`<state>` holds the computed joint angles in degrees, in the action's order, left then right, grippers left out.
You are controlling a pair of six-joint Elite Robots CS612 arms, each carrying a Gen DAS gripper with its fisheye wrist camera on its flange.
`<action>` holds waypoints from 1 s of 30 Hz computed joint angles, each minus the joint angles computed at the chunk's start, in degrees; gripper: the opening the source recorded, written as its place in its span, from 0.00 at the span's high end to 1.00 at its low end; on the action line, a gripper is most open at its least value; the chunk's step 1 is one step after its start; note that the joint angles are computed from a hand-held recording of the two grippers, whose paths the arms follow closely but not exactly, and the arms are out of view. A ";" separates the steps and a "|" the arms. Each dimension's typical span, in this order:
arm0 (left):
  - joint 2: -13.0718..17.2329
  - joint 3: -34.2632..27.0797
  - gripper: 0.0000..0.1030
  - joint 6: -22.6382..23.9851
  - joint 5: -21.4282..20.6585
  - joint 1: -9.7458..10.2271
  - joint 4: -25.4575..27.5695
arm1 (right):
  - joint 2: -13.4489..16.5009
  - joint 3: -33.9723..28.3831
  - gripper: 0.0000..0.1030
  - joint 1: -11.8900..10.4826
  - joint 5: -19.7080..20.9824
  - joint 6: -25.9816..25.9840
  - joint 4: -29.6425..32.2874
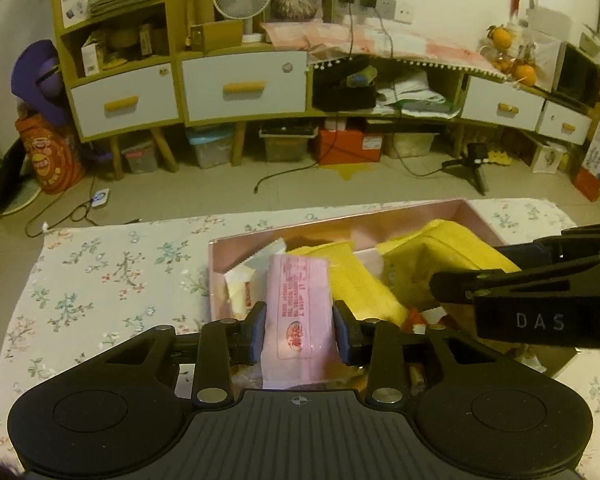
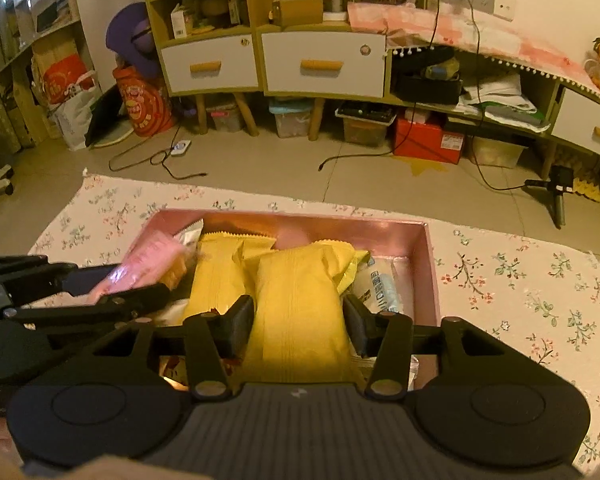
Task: Organize snacks
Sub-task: 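Lower both packets into the pink box and open both tools, then withdraw both tools from the box toward the remaining snacks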
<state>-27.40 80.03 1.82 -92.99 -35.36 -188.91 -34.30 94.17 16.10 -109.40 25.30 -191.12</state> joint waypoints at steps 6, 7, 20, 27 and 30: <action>-0.43 1.23 0.44 0.57 -0.53 -0.08 -2.20 | -0.55 1.02 0.41 0.24 -0.98 -0.32 -2.14; -0.58 1.45 0.42 0.37 -0.65 -0.05 -2.39 | -0.67 1.18 0.40 0.32 -1.23 -0.39 -2.22; -4.03 7.71 0.25 -0.50 -1.21 -0.09 -6.12 | -2.78 4.50 0.25 1.91 -3.84 -0.68 -4.98; -6.06 12.19 0.14 -1.45 -0.41 -0.21 -8.13 | -3.60 6.53 0.18 3.27 -5.14 -1.17 -6.80; -6.79 13.95 0.13 -1.17 -0.38 -0.25 -8.71 | -3.84 7.26 0.17 3.74 -5.49 -0.23 -7.08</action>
<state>-34.19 93.98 0.65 -93.37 -35.61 -197.62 -38.14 101.43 19.84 -114.89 25.07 -198.20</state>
